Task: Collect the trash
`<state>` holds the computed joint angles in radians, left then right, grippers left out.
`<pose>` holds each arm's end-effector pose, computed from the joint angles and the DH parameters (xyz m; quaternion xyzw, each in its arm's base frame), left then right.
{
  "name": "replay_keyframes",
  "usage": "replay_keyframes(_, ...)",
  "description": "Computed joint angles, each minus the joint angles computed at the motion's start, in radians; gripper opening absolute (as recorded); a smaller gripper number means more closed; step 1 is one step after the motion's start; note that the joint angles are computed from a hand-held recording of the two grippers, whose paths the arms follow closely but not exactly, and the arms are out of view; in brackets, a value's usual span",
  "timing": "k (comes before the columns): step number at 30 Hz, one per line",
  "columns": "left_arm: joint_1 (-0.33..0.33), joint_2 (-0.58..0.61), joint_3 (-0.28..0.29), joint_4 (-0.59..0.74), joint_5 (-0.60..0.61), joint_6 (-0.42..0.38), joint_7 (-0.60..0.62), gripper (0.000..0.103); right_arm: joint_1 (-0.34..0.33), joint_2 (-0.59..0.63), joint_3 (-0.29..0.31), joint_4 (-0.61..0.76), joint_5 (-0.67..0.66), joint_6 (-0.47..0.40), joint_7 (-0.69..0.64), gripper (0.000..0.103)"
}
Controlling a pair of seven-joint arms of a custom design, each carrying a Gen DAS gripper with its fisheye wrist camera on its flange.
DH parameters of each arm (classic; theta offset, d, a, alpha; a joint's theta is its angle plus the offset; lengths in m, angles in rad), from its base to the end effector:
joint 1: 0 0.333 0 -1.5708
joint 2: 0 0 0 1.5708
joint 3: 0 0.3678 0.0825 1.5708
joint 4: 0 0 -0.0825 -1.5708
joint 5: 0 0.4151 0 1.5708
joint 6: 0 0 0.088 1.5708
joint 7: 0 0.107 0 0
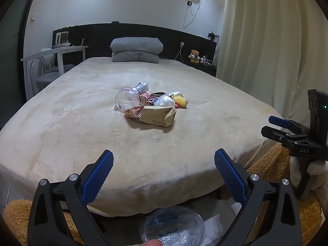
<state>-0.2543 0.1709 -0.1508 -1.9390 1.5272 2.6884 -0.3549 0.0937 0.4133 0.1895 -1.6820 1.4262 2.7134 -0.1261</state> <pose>0.5945 -0.2846 0.4732 -0.6857 0.5230 -0.3679 0.3477 0.7267 0.1542 0.4395 -0.7850 0.3444 -0.1803 0.4823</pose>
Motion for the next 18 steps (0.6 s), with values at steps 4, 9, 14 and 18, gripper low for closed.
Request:
replay_keyframes(4, 0.000, 0.001, 0.001, 0.001, -0.004, 0.001, 0.005, 0.097, -0.001, 0.000, 0.001, -0.001, 0.004, 0.000, 0.000, 0.099)
replay_keyframes(9, -0.001, 0.004, 0.001, 0.002, -0.007, 0.002, 0.011, 0.097, 0.000, 0.001, 0.000, 0.000, 0.002, 0.000, 0.002, 0.099)
replay_keyframes(14, -0.002, 0.005, 0.001, 0.004, -0.011, 0.001, 0.015, 0.097, 0.000, 0.001, 0.000, -0.001, -0.001, -0.001, 0.002, 0.099)
replay_keyframes(18, -0.002, 0.005, 0.002, 0.004, -0.010, 0.002, 0.017, 0.097, 0.001, 0.002, 0.000, -0.001, -0.005, 0.000, 0.004, 0.099)
